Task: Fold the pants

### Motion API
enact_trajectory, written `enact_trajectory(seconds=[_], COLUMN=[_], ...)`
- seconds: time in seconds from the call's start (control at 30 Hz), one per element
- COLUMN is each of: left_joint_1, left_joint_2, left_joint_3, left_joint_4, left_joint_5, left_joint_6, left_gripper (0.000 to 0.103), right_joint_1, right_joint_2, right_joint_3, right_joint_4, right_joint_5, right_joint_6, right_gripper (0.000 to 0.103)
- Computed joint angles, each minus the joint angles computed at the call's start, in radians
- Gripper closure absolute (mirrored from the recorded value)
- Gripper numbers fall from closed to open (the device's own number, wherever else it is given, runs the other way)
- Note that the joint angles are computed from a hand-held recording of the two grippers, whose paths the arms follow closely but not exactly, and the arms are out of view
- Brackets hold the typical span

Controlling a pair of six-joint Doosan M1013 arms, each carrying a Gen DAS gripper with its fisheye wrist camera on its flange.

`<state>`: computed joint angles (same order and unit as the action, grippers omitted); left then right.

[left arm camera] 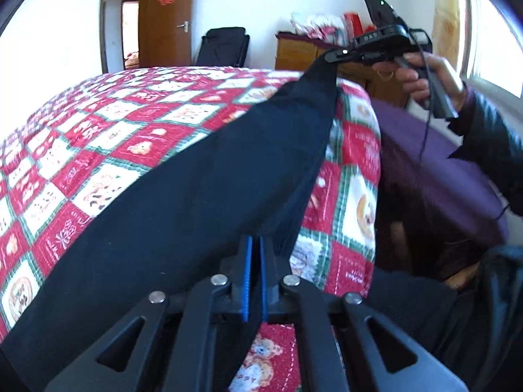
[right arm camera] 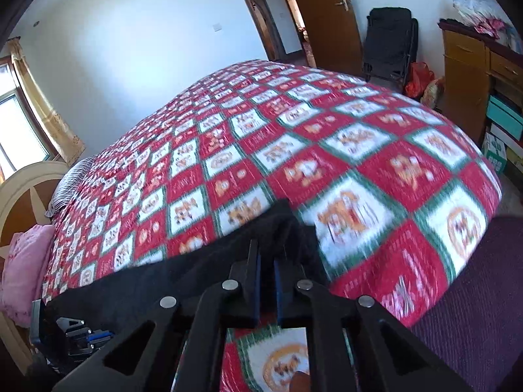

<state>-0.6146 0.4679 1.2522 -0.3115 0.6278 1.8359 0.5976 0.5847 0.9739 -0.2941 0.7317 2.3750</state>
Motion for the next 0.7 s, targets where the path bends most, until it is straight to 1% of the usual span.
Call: enact_trajectory(seconds=[0.03,0.1,0.13,0.17,0.2,0.23,0.3,0.33,0.4,0.43,0.47,0.5,0.57,0.6,0.63,0.7], left_joint_1=[0.005,0.019,0.025,0.027,0.028,0.03,0.032,0.034,0.031,0.029,0.026,0.02,0.014,0.013,0.013,0.012], left_joint_2=[-0.003,-0.008,-0.011,-0.013,-0.016,-0.02,-0.025,-0.024,-0.016,-0.012,-0.008,-0.002,0.002,0.001,0.001,0.003], left_joint_3=[0.003,0.009,0.013,0.016,0.021,0.029,0.044,0.044,0.045,0.042,0.038,0.034,0.029,0.031,0.029,0.022], left_joint_4=[-0.015,-0.092,-0.121,-0.135,-0.139,-0.168,-0.225,-0.238,-0.265,-0.257,-0.241,-0.217,-0.184,-0.174,-0.171,-0.161], left_joint_5=[-0.008,-0.017,-0.025,-0.031,-0.04,-0.048,-0.055,-0.042,-0.013,0.001,0.015,0.027,0.039,0.039,0.041,0.046], left_joint_6=[-0.003,0.031,0.04,0.045,0.048,0.071,0.124,0.14,0.176,0.178,0.175,0.166,0.15,0.146,0.141,0.131], left_gripper=[0.098,0.098,0.098,0.098,0.098,0.098,0.098,0.098,0.098,0.098,0.098,0.098,0.098,0.098,0.098,0.098], right_joint_1=[-0.002,-0.003,-0.004,-0.006,-0.003,-0.001,0.002,0.0,-0.013,-0.018,-0.02,-0.023,-0.018,-0.011,-0.011,-0.022], right_joint_2=[0.008,0.027,0.035,0.04,0.042,0.04,0.022,0.011,-0.008,-0.021,-0.029,-0.036,-0.043,-0.051,-0.056,-0.072], right_joint_3=[-0.023,-0.08,-0.105,-0.124,-0.131,-0.128,-0.087,-0.059,0.004,0.046,0.071,0.1,0.126,0.144,0.153,0.172], right_joint_4=[0.008,0.018,0.029,0.054,0.055,0.048,0.046,0.046,0.095,0.11,0.113,0.12,0.086,0.042,0.031,0.039], right_joint_5=[-0.007,-0.019,-0.031,-0.06,-0.076,-0.091,-0.13,-0.125,-0.09,-0.08,-0.068,-0.032,0.009,0.01,0.0,-0.053], right_joint_6=[-0.024,-0.076,-0.101,-0.142,-0.164,-0.179,-0.193,-0.176,-0.172,-0.164,-0.155,-0.15,-0.148,-0.132,-0.129,-0.111], right_gripper=[0.097,0.097,0.097,0.097,0.097,0.097,0.097,0.097,0.097,0.097,0.097,0.097,0.094,0.086,0.084,0.084])
